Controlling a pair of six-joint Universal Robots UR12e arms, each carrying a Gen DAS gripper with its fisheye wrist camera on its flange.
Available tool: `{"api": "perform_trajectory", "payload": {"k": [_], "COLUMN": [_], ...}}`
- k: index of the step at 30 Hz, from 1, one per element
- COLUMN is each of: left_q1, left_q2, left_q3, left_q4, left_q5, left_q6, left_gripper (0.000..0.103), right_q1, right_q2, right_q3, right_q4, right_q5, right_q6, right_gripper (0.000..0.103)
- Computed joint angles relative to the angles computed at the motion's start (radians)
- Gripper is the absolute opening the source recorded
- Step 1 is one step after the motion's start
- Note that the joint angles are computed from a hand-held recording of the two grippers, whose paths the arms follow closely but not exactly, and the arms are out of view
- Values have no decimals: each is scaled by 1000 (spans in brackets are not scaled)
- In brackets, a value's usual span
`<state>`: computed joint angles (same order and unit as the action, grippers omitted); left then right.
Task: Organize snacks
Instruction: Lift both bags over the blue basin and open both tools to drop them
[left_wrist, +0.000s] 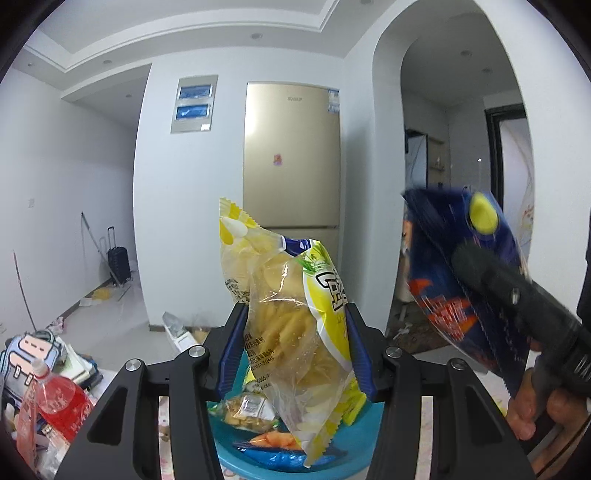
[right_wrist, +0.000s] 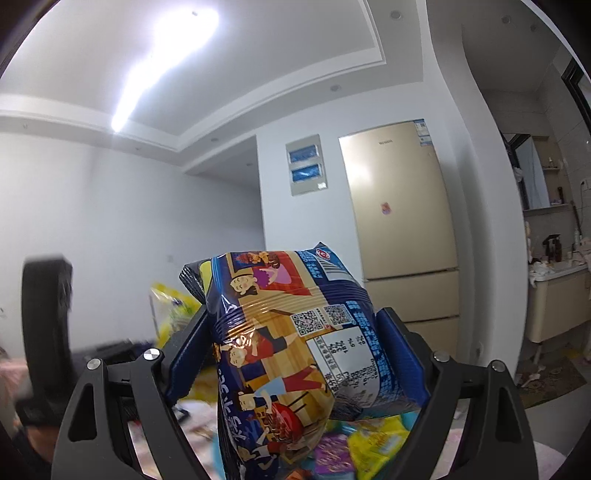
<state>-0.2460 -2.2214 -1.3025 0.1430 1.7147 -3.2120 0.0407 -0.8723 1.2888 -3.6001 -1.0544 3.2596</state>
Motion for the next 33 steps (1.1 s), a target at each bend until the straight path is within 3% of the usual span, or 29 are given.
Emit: {"api": "perform_trajectory", "payload": {"k": [3, 6, 10, 19, 22, 26, 33], "left_q1": [10, 21, 36, 62, 67, 76, 80], "left_q2": [-28, -55, -89, -133, -143, -136, -137], "left_q3": [29, 53, 90, 134, 152, 132, 135], "left_q4": [-42, -72, -127, -223, -283, -297, -311], "left_q5": [7, 4, -6, -54, -69, -107, -108], "left_q6": [-13, -28, -56, -108, -126, -156, -171], "left_gripper": [53, 53, 53, 53, 53, 53, 54], "right_q1": [4, -3, 5, 10, 10, 9, 11], "right_q2": [22, 49, 67, 86, 89, 92, 94], "right_q3": [-29, -64, -90, -113, -117, -123, -132], "right_q4": [122, 203, 319, 481, 523, 544, 546], "right_q5": [-43, -21, -40, -39, -39, -33, -40], "right_q6": [-18, 15, -23, -58, -65, -66, -62], "right_gripper": [86, 86, 86, 86, 86, 87, 87]}}
